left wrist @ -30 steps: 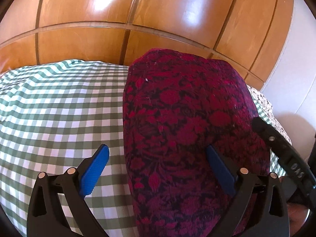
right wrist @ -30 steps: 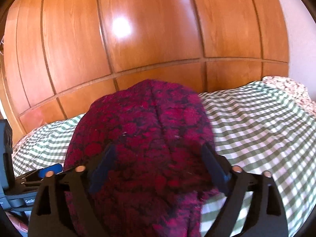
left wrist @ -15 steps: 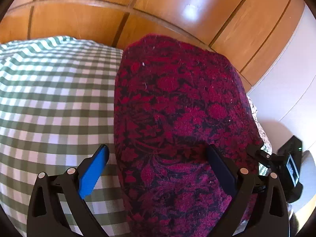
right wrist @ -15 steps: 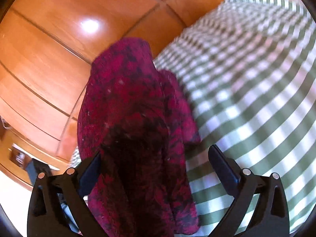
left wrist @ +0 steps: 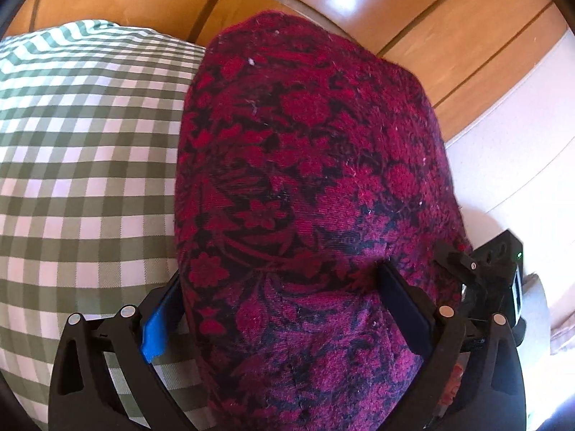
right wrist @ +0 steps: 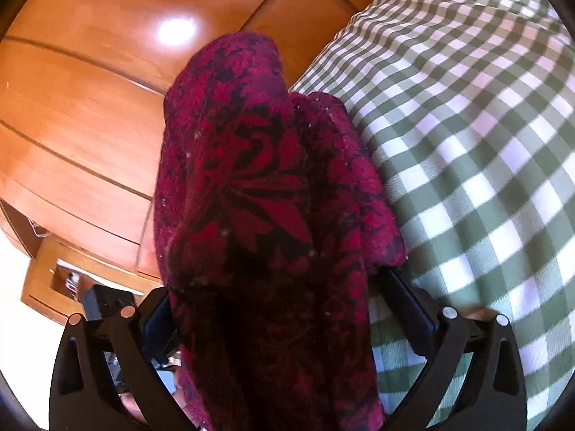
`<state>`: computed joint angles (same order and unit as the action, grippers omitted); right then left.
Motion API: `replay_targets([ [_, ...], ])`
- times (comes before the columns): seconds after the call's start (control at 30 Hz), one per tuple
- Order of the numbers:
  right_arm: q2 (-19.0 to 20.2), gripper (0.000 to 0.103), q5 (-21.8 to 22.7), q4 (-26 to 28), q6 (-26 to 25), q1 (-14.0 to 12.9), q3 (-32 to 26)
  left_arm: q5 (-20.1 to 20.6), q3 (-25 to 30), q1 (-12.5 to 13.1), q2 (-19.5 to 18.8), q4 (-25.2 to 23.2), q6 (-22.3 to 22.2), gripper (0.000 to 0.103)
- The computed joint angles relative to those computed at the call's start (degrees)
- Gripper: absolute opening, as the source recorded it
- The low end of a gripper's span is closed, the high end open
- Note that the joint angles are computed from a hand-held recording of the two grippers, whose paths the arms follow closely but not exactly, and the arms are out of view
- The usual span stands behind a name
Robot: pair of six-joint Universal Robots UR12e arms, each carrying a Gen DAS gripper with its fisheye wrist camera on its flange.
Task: Fold small clothes
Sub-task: 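Hold the bundle with both grippers and press it into a compact shape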
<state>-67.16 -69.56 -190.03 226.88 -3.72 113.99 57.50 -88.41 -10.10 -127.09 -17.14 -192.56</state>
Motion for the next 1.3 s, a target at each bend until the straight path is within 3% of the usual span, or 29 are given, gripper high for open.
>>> replay_targets([
  [0.1,-0.07,0.096,-2.42,0.05,-1.14,0.74,0.03,3.59,0.47,-1.16,0.25,-1.12,2.48,0.098],
  [0.27,0.12,0.07,-1.48,-3.47,-0.96,0.75,0.96,9.92,-0.77,-3.06,1.18,2.9,5.39,0.082],
  [0.33,0.25,0.064,-0.63,-4.78,-0.34,0.73,1.13,12.34,-1.41,-3.8,1.6,4.53,6.96,0.077],
  [0.53,-0.39,0.061,-1.61,-7.33,0.57,1.27,2.21,14.0,-2.78,-4.18,3.01,6.88,11.11,0.066],
  [0.83,-1.18,0.054,-3.66,-6.83,-3.1,2.73,1.67,13.99,-6.17,-3.88,4.99,10.75,11.69,0.056],
  [1.3,2.32,0.052,-1.46,-10.46,-3.21,3.38,-2.25,16.44,-9.12,-2.81,6.79,16.54,12.53,0.054],
])
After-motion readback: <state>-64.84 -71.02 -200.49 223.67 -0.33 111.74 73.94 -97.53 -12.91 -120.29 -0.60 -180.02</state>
